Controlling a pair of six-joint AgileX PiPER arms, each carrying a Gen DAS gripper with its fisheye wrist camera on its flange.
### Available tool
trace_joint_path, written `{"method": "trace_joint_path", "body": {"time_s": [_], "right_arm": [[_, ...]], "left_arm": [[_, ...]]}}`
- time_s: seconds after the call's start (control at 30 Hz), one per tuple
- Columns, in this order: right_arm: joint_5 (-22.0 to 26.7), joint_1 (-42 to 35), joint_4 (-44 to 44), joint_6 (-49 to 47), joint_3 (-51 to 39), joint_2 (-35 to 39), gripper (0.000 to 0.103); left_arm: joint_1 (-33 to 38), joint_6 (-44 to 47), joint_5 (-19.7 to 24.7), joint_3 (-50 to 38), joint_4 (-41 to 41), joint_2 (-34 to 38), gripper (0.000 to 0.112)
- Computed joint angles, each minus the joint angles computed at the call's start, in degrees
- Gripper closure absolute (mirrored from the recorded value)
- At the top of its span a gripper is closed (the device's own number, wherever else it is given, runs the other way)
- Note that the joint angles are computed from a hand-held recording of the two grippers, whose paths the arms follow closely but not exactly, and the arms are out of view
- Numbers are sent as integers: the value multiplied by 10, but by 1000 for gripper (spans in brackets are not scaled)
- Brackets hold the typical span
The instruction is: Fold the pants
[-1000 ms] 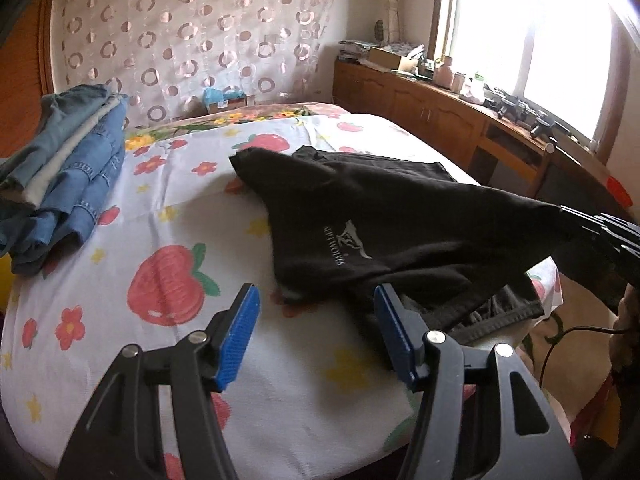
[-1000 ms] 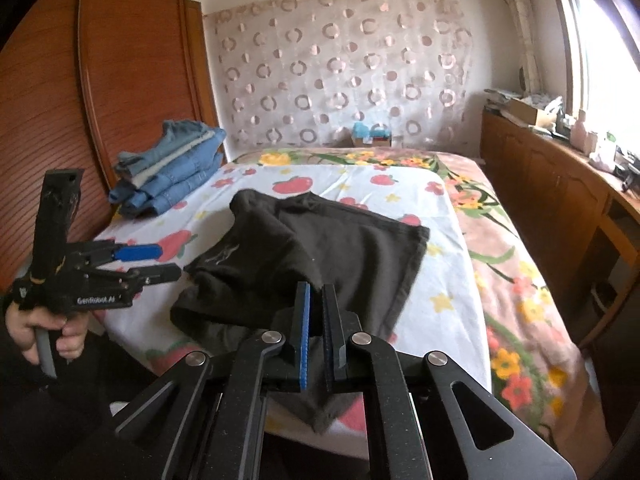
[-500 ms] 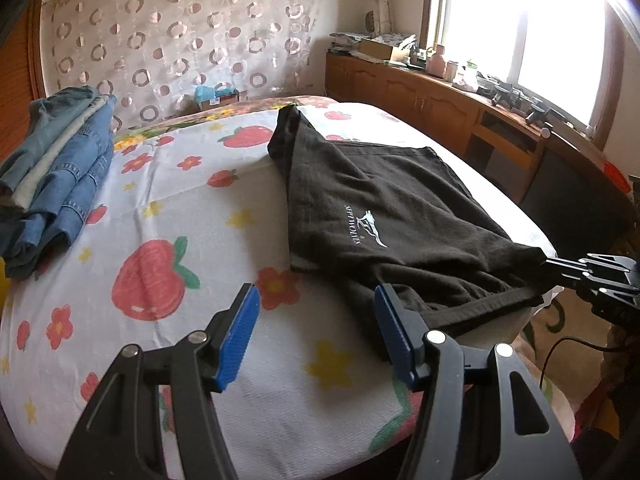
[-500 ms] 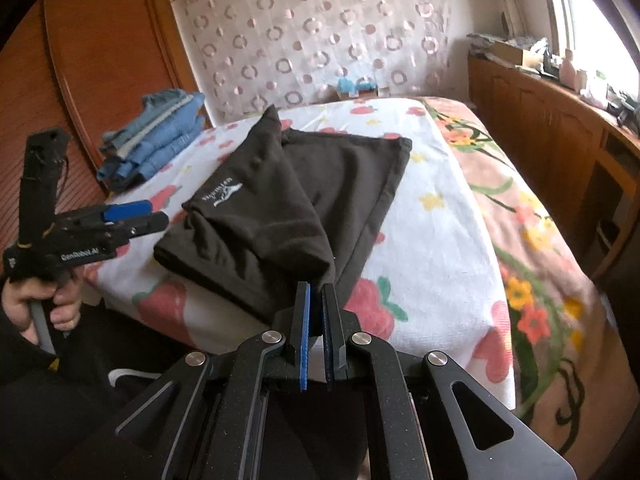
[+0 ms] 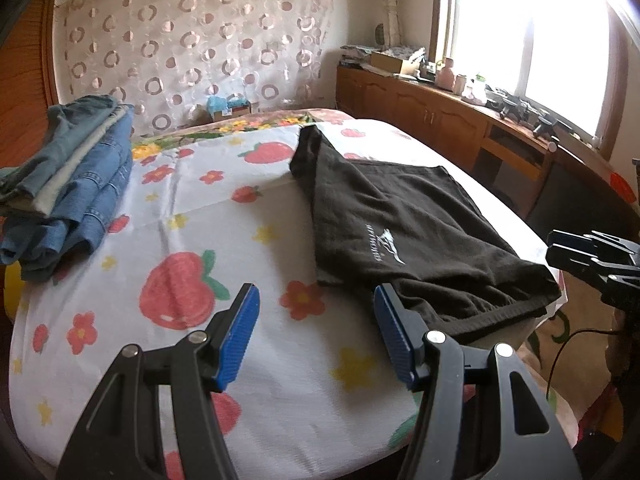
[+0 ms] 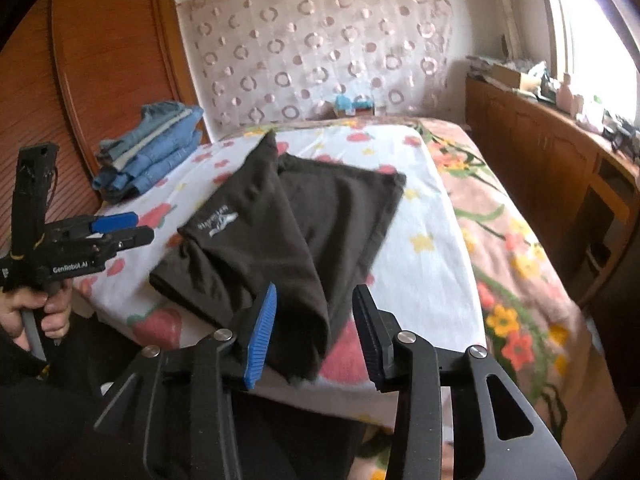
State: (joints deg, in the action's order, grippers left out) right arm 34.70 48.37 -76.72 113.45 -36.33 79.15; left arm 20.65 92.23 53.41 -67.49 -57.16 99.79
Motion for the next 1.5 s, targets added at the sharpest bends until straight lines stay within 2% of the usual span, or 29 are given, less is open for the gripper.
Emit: {"method": "trace_joint_path", "body": {"time_s": [0.17,0.37,0.47,0.67,0.7,0.9,1.07,1.43,1.5], "right_arm": [[-69,-38,-21,-38,-61,59,64],[-142,-67,1,-116,-156,139,64],[-173,-81,55,-195,-207,178,64],[-196,-102,257,-428,-304,249,64],[-196,-105,304,-479,-323,262,64],[-178,-106,433,-630,-388,315,64],[-133,-114,474,-683,-440,358,63],[-83,-86,361,-619,-458,377,63],[-71,-85,336,-586,-457,375,85]], "left_arm": [[14,-6,8,-23,-1,11,53],[31,-11,10,-44,-7,20,53],[40,-17,15,-62,-8,30,53],[54,-21,31,-77,-15,36,53],[56,-20,33,-78,-16,36,53],[64,-22,39,-89,-16,43,53],[66,-32,38,-97,-11,54,53],[67,-32,34,-93,-10,56,53],[68,-31,34,-93,-11,56,53]]}}
